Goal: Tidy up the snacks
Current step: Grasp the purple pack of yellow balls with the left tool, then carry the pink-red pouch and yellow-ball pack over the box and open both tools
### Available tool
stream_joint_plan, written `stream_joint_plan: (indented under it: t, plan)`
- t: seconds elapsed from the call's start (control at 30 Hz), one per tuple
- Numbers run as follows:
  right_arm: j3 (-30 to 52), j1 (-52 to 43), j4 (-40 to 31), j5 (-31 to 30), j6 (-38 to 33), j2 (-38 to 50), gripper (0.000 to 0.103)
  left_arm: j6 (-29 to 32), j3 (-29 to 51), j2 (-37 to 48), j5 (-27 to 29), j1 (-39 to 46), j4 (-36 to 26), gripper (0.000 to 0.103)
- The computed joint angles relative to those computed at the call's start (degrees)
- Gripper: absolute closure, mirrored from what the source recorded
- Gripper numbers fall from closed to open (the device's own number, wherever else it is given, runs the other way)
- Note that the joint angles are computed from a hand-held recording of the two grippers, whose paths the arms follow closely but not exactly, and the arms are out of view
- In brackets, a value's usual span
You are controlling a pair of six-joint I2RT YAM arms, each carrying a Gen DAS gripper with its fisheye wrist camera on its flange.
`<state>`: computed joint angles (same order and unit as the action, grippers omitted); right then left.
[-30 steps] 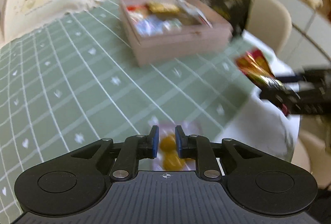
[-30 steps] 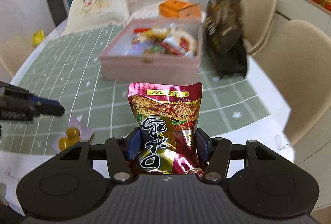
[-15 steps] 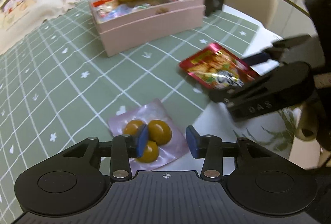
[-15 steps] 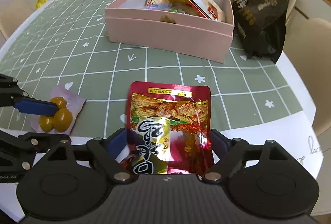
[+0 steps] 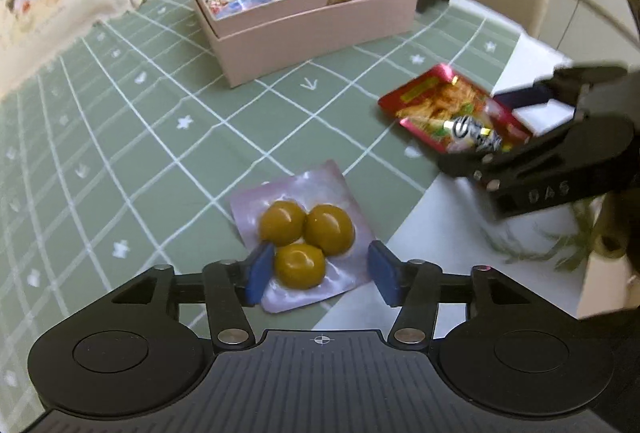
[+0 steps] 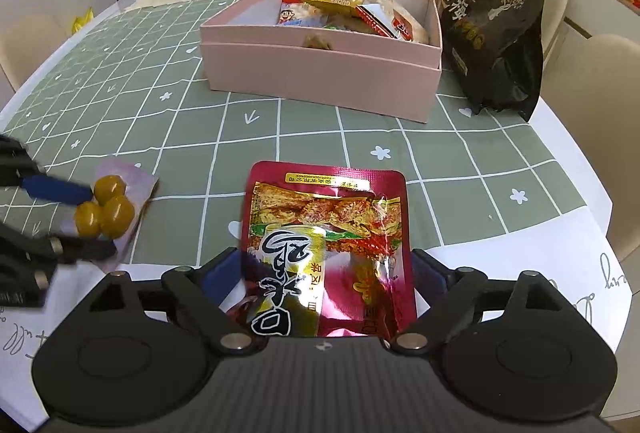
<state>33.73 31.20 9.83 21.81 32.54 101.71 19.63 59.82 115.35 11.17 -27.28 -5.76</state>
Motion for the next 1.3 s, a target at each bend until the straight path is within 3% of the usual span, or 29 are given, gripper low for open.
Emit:
stream_joint_plan:
  t: [0.13,0.23,0.33,0.37,0.4,0.43,0.47,0.57,0.73,0.83,1.03,1.17,1.3]
  plan:
    - [-0.4,0.3,0.7,0.4,0.2,0.1,0.012,-2.8,-1.4,-1.2,1.2,1.2,2.7,0.046]
    - [-0.7,0.6,1.3,0.9,0.6,0.3,0.012,-1.3,1.0,0.1,0.2,0.5,0.2,0.047]
    - [-0.3,0.7,0.5,0.9,0.8,0.3,0.014,0.0,3.3,2.5,0.5,0.0,0.3,0.039]
    - [0.1,0.5,-0.6,0.2,0.5,-0.1,0.018,-0.3,3.8,3.2,1.4,0.2,0.9,0.040]
    - [0.5,0.5,-1.9,-0.3,0.0,-0.7,0.035,-0.5,4.3,3.9,2.7,0.6,1.5,0.040]
    - [1.0,0.8,-3.8,-0.5,-0.9,-1.9,0.044,-0.5,4.3,4.3,3.6,0.8,2.4,0.040]
    - [1.7,1.2,-5.9,-0.3,-1.1,-2.9,0.046,-0.4,3.9,4.5,4.2,0.9,3.7,0.040]
    - [0.3,0.8,-7.3,-2.5,-0.2,-8.2,0.047,-1.1,1.7,4.2,3.9,0.5,7.5,0.040]
    - [-0.4,2.3,-9.7,0.7,0.5,-13.5,0.047,-4.6,1.5,4.5,2.2,-0.6,10.3,0.046]
    - [-0.4,3.3,-11.6,2.9,1.1,-14.6,0.047,-3.1,-4.2,1.5,1.3,-1.1,14.9,0.046]
    - [-2.0,2.3,-14.0,3.4,2.8,-17.7,0.047,0.6,-15.6,-7.8,4.8,-0.3,18.9,0.046]
    - [-1.7,0.9,-15.8,3.0,2.8,-20.1,0.047,-2.0,-11.1,-11.9,9.3,1.2,16.7,0.046]
    - [-0.4,0.2,-18.0,5.2,0.2,-26.1,0.047,-7.3,2.7,-10.8,12.5,1.9,16.1,0.046]
